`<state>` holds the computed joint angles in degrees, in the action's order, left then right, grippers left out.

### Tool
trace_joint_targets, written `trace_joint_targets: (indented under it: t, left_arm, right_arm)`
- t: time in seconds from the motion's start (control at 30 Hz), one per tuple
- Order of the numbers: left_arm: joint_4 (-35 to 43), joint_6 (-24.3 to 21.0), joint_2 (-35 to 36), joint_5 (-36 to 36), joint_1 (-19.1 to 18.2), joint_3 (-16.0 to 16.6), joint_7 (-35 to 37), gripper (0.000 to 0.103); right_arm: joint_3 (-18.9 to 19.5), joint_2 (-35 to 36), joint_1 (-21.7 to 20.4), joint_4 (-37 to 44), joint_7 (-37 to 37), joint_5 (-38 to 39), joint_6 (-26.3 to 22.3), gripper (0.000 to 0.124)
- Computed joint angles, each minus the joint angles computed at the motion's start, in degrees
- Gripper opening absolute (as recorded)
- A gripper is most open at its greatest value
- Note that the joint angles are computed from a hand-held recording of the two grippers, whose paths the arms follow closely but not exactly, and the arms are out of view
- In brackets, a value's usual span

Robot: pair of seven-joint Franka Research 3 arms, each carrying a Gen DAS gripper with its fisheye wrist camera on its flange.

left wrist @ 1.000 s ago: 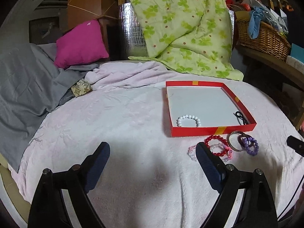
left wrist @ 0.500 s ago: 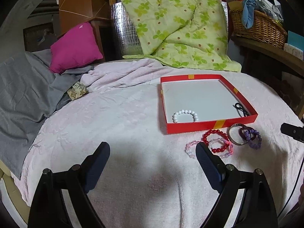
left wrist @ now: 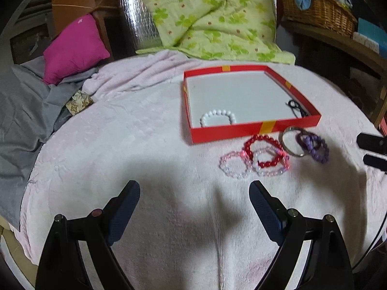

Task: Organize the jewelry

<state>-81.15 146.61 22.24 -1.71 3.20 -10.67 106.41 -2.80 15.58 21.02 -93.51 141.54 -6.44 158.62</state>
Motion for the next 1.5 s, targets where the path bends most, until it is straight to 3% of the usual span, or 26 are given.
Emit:
trace_joint_targets:
  t: [0.13, 0.4, 0.5, 0.7, 0.77, 0.83, 0.9, 1.03, 1.07, 1.27, 1.43, 1.5]
  left_arm:
    - [0.2, -1.5, 0.2, -1.7, 0.5, -1.0, 1.7, 0.092]
    - [4.9, -5.6, 3.2, -9.4, 1.7, -4.1, 8.1, 0.092]
    - [6.7, -5.8, 4.6, -11.8, 1.7, -5.1, 10.6, 0.09]
    - [17.0, -13.1, 11.4, -14.6, 1.0, -6.0, 11.8, 0.064]
    - [20.0, -15.4, 13.4, -14.8, 0.7, -6.1, 11.8, 0.051]
    - [22.7, -17.9, 15.2, -14.9, 0.5, -6.3, 12.1, 0.048]
    - [24.5, -19.5, 16.4, -15.2, 0.3, -6.5, 12.3, 0.048]
    - [24.8, -19.7, 16.7, -16.0, 0.2, -7.0, 14.5, 0.048]
    - [24.9, -19.7, 16.8, -16.1, 0.1, -7.0, 14.8, 0.045]
    - [30.0, -23.3, 19.9, -17.0, -0.1, -7.4, 15.6, 0.017]
    - [33.7, -27.9, 21.8, -17.6, -0.1, -7.6, 16.3, 0.01]
    - [32.7, -28.1, 21.1, -18.2, 0.2, -7.8, 17.3, 0.01]
  right_arm:
    - [-0.4, -0.5, 0.5, -0.7, 0.2, -1.3, 1.1, 0.1]
    - [0.9, 0.0, -0.5, -0.5, -4.0, 1.4, 1.0, 0.063]
    - [0.6, 0.0, -0.2, -0.8, -4.3, 1.6, 1.1, 0.059]
    - [-1.3, 0.7, 1.1, 0.1, -2.0, -2.6, 0.8, 0.059]
    - [-1.2, 1.8, 0.7, 1.5, -2.7, -2.7, -0.3, 0.059]
    - [-0.8, 3.1, 0.2, 3.3, -4.0, -2.0, -1.4, 0.059]
    - [-0.4, 4.5, -0.4, 5.1, -5.8, -1.0, -2.3, 0.04]
    - [-0.7, 7.2, -0.6, 8.9, -8.2, 0.2, -4.3, 0.032]
    - [-0.6, 7.7, -0.7, 9.7, -8.8, 0.7, -4.4, 0.026]
    - [-0.8, 10.8, -0.8, 14.2, -11.4, 2.2, -6.3, 0.025]
    - [-0.5, 14.1, -1.0, 19.2, -14.3, 3.4, -10.7, 0.025]
    - [-1.2, 15.2, -0.2, 21.2, -14.7, 2.3, -13.3, 0.013]
